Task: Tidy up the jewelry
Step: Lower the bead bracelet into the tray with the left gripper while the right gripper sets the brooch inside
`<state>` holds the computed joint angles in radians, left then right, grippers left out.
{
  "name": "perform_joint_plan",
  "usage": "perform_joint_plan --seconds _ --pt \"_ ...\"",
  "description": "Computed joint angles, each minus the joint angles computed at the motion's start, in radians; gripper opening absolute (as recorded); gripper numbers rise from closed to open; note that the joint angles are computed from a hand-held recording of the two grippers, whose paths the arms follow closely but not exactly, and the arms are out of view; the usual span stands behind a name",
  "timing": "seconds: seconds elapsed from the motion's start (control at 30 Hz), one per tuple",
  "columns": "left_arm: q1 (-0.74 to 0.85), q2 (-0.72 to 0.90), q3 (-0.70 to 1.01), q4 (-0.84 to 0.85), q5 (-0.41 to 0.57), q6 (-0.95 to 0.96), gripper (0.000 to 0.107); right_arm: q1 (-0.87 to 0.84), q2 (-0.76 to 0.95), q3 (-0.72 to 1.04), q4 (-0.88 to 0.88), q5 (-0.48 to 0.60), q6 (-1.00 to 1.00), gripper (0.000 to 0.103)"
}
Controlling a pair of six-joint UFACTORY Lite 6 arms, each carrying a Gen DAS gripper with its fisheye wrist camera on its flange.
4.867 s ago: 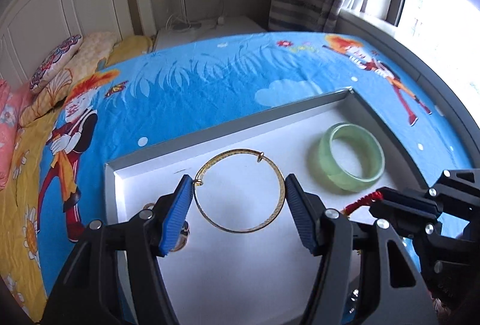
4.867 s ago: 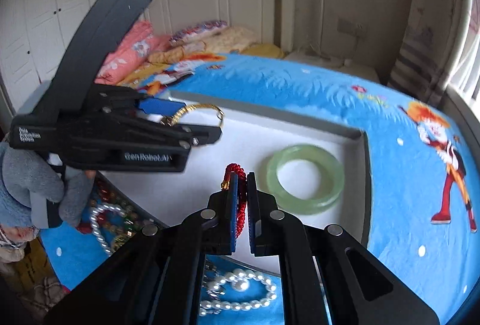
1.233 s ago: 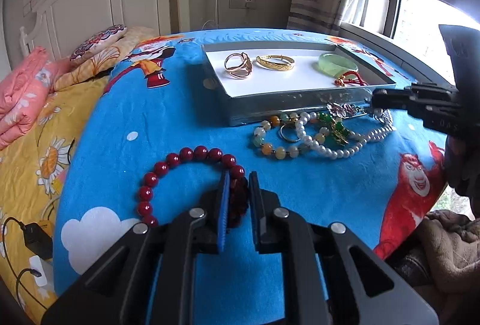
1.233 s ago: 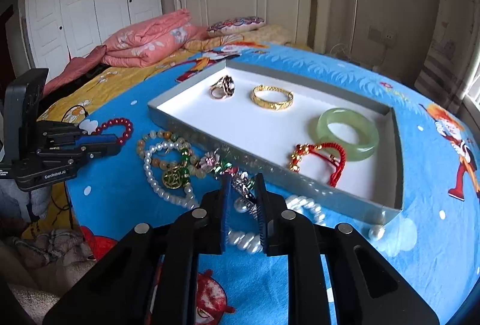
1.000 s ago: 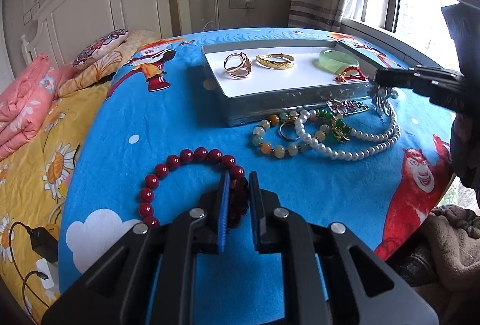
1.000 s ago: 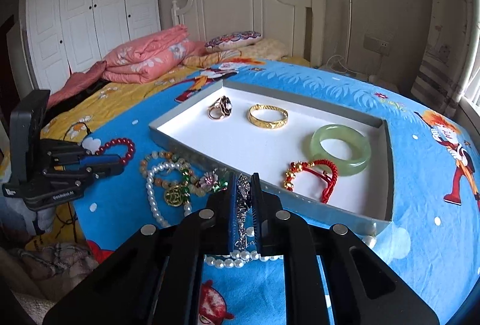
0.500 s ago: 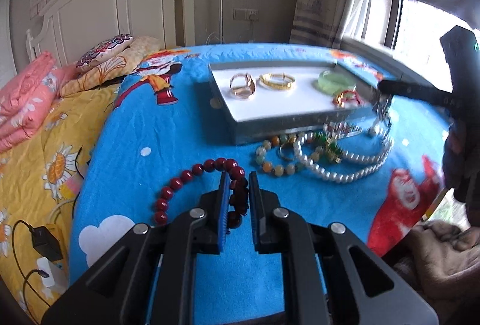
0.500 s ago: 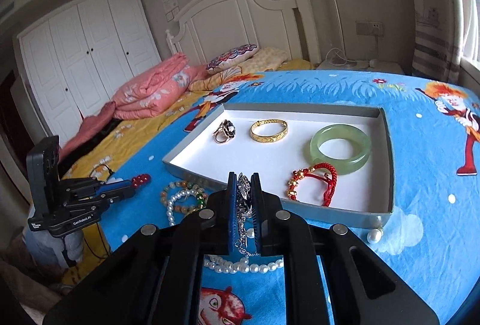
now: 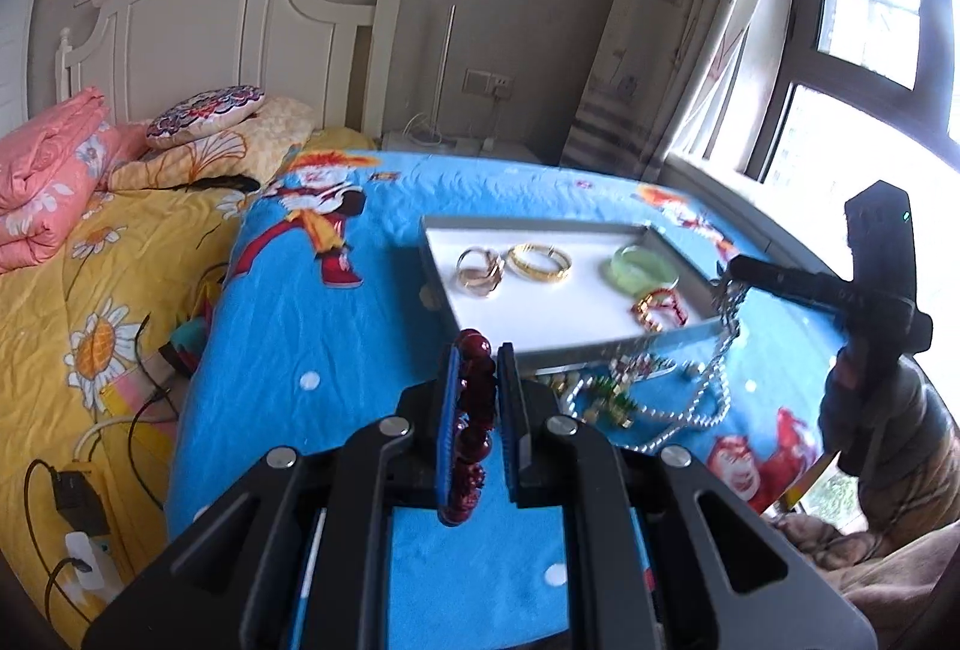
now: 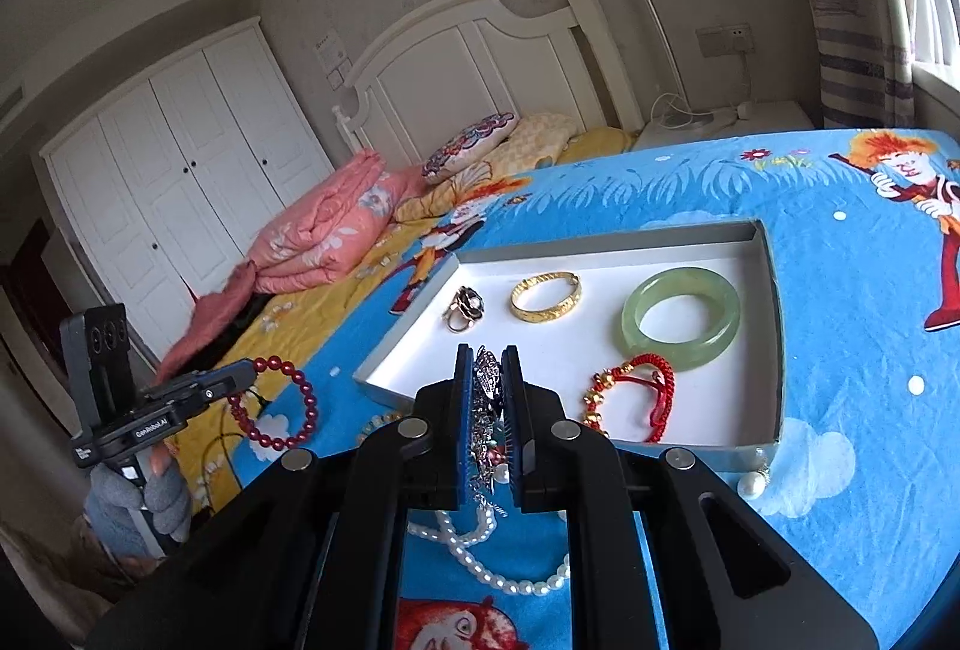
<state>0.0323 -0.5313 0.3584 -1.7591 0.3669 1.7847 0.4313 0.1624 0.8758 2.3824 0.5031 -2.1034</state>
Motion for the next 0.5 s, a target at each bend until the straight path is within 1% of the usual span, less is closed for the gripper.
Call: perform_joint_plan --seconds 0.03,0.1,0.2,0.23,0.27,0.33,0.37,0.4,0.43,0.47,0.5 --pt "0.008 0.007 0.009 0.006 0.012 -0.003 0.012 -0.015 0.0 0.002 -0.036 0.025 0.047 0.012" --pt "0.004 0.019 0.034 0.019 0.018 -0.022 0.012 -0.064 0.024 0.012 -0.131 0.125 0.167 0.012" --pt "-0.028 0.025 0.063 0.019 -0.004 -0.026 0.012 -0.148 0.1 0.027 -0.238 0.346 0.348 0.012" --pt "-0.04 0.026 0.07 0.016 -0.009 -0.028 0.012 -0.158 0.125 0.044 -0.262 0.37 0.402 0.012" --pt "-0.044 0.03 0.072 0.005 -0.01 -0.017 0.012 -0.149 0.144 0.057 -0.259 0.352 0.425 0.012" --pt "-0.061 0.04 0.076 -0.012 -0.022 -0.002 0.012 -0.127 0.139 0.057 -0.257 0.253 0.364 0.012" --pt "-0.066 0.045 0.077 -0.019 -0.026 0.004 0.012 -0.106 0.149 0.066 -0.246 0.256 0.364 0.012" --pt "-0.07 0.051 0.074 -0.031 -0.031 0.015 0.012 -0.098 0.164 0.073 -0.243 0.288 0.395 0.012" --pt "-0.067 0.054 0.071 -0.033 -0.031 0.02 0.012 -0.081 0.169 0.075 -0.209 0.278 0.383 0.012" --pt "-0.068 0.057 0.068 -0.036 -0.034 0.022 0.012 -0.065 0.163 0.075 -0.186 0.225 0.33 0.012" --pt "-0.062 0.06 0.066 -0.034 -0.03 0.022 0.012 -0.028 0.154 0.091 -0.159 0.131 0.241 0.012"
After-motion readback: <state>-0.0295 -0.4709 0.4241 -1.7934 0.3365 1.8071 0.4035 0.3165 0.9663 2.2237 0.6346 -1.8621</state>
